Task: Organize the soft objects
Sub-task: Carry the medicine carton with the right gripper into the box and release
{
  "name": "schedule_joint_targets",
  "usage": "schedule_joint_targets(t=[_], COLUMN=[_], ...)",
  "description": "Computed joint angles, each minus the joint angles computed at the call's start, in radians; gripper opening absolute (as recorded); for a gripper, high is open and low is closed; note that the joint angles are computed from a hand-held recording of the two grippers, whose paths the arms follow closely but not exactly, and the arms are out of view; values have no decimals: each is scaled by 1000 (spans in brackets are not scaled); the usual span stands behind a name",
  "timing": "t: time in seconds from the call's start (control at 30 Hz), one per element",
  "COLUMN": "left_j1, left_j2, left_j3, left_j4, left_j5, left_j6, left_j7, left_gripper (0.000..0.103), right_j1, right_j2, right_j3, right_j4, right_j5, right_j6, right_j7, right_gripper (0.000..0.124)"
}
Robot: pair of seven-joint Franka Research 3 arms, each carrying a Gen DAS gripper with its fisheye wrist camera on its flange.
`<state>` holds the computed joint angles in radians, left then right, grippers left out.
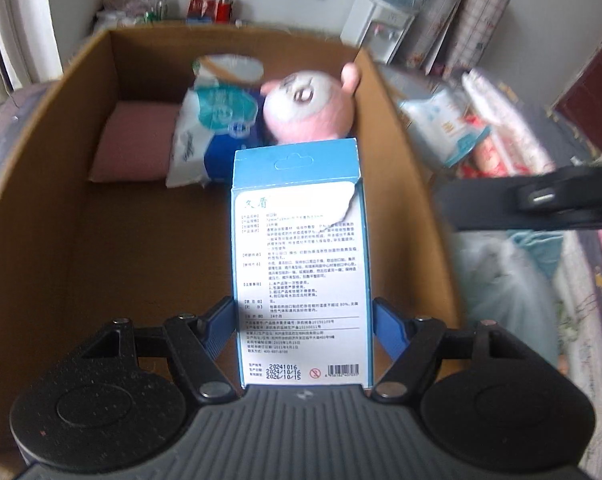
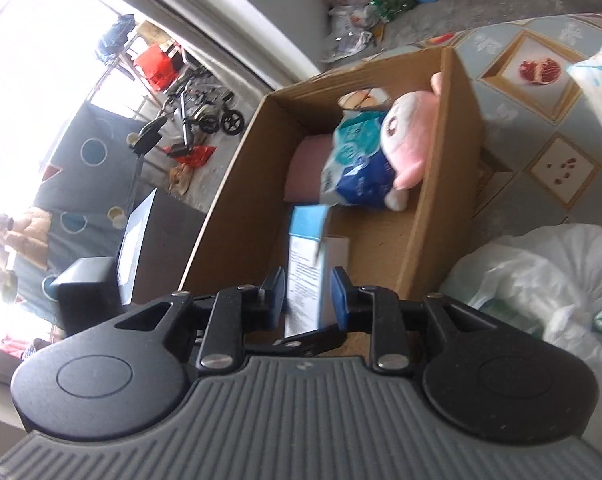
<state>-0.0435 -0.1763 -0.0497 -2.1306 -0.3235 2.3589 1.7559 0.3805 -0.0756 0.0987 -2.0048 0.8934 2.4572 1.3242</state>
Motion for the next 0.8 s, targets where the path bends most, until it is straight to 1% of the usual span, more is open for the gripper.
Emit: schedule_joint_targets(t=[0.13,0.23,0.27,0.3,0.37,0.57,0.6,0.63,0.67,0.73,0.8], left_j1=[6,15,21,26,30,49,52,51,48,49,53], left_j2=[120,183,190,188,194,230,226,218,216,211,198], left_j3=[-25,-45,-48,-51,-57,-64,-64,-67,-69,-69,-66], left_j4=[76,145,155,148,155,185,175,157,149,149,146], left_j5=[60,108,96,82,86,26,15,17,30,19,-15], left_j6=[-36,-100,-97,-69,-41,-25,-11,24,48,59,57], left_j7=[-18,-47,-40,-26,-29,-50,-60,-84,-113,-132,-134], left_gripper=[74,73,74,74,74,73,73,74,78,82,82], right_j1=[-15,-26,-28,-31,-37,-56,-57,-61,-63,-69,-73], right_j2=[-1,-1,-5,-6,-15,0,5,2,2,-6,-22], right_j3=[-11,-18,-19,-21,-27,-38,-37,-39,-39,-42,-45], right_j4=[-10,-14,-18,-22,-34,-35,-36,-40,-42,-49,-64], right_j5=[-22,-30,-32,-29,-18,15,22,26,29,30,30], right_j6=[15,23,29,34,34,31,34,33,32,28,35], right_j7=[13,8,3,-4,-12,-24,-29,-32,-30,-31,-36], right_gripper=[26,27,28,29,29,32,33,35,35,40,41])
